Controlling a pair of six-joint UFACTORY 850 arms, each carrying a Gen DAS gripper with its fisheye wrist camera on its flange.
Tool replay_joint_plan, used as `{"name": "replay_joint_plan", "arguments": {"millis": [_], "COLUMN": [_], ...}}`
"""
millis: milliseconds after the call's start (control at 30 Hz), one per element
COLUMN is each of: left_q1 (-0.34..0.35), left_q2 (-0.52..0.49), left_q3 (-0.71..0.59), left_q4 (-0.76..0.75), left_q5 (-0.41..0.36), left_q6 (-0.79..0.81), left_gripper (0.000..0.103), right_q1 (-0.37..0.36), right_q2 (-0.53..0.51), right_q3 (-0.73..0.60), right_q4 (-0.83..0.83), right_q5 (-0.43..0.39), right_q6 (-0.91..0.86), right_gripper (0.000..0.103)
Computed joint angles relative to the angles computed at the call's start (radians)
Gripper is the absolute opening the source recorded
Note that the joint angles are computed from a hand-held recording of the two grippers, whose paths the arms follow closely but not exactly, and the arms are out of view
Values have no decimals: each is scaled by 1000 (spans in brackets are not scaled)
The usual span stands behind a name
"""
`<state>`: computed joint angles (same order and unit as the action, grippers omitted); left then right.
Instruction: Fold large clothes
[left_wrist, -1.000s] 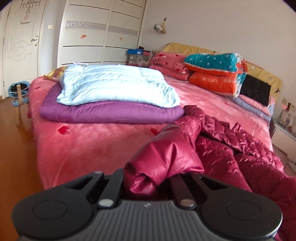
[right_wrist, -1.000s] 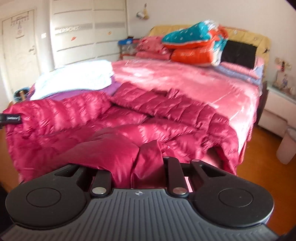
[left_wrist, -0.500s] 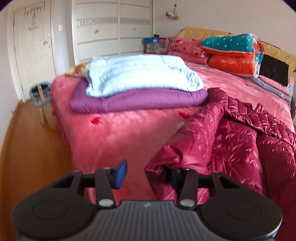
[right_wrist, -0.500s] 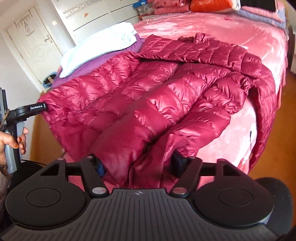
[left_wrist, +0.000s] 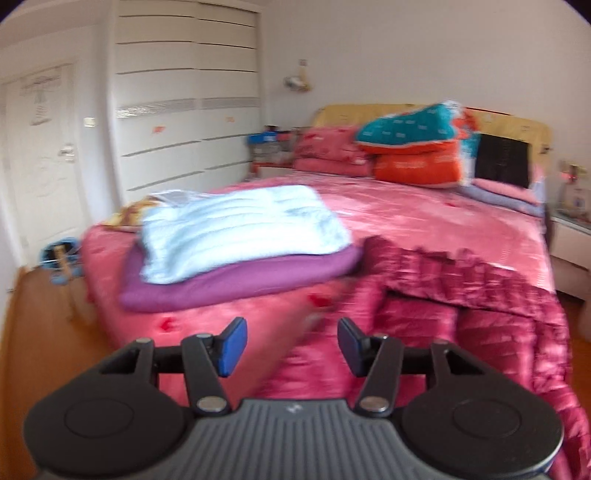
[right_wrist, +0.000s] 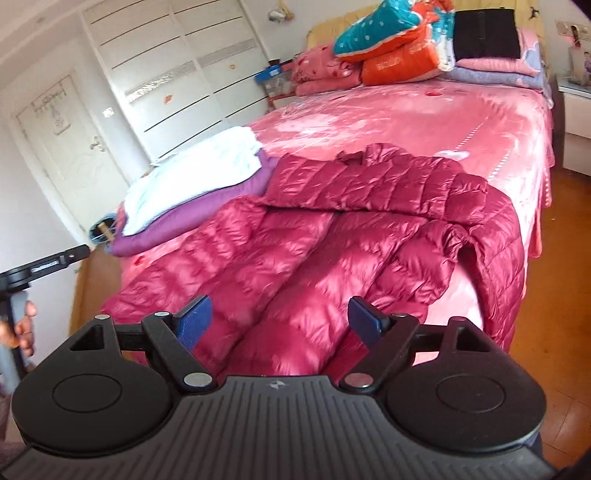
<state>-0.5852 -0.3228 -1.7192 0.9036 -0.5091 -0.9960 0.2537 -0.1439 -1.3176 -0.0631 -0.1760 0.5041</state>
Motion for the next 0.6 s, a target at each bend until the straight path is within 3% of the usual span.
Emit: {"name": "replay_joint_plan", "arguments": {"millis": [67, 200, 267, 367, 467, 600], "left_q1": [-19, -41, -52, -67, -74, -68], "left_q2": [-39, -119, -160, -233, -291, -345], "left_q3": [-38, -103, -129, -178, -205, -234], "left_q4": [-42, -208, -267, -317, -291, -272], "left_q5": [5, 45, 44, -11, -68, -153], "left_q6": [54, 220, 292, 368, 391, 385], "left_gripper": [54, 54, 54, 54, 54, 54], "right_q1": [2, 1, -7, -25, -28, -33], "right_q2": [-57, -190, -244, -283, -309, -288], "right_q3": [-34, -123, -171, -193, -207, -178], "right_q4": [-48, 44, 169, 252, 127, 66], "right_q5": [-2, -29, -67, -136, -217, -246], "right_q6": [43, -89, -216, -283, -192, -135], "right_gripper": [101, 98, 93, 93, 95, 97]}}
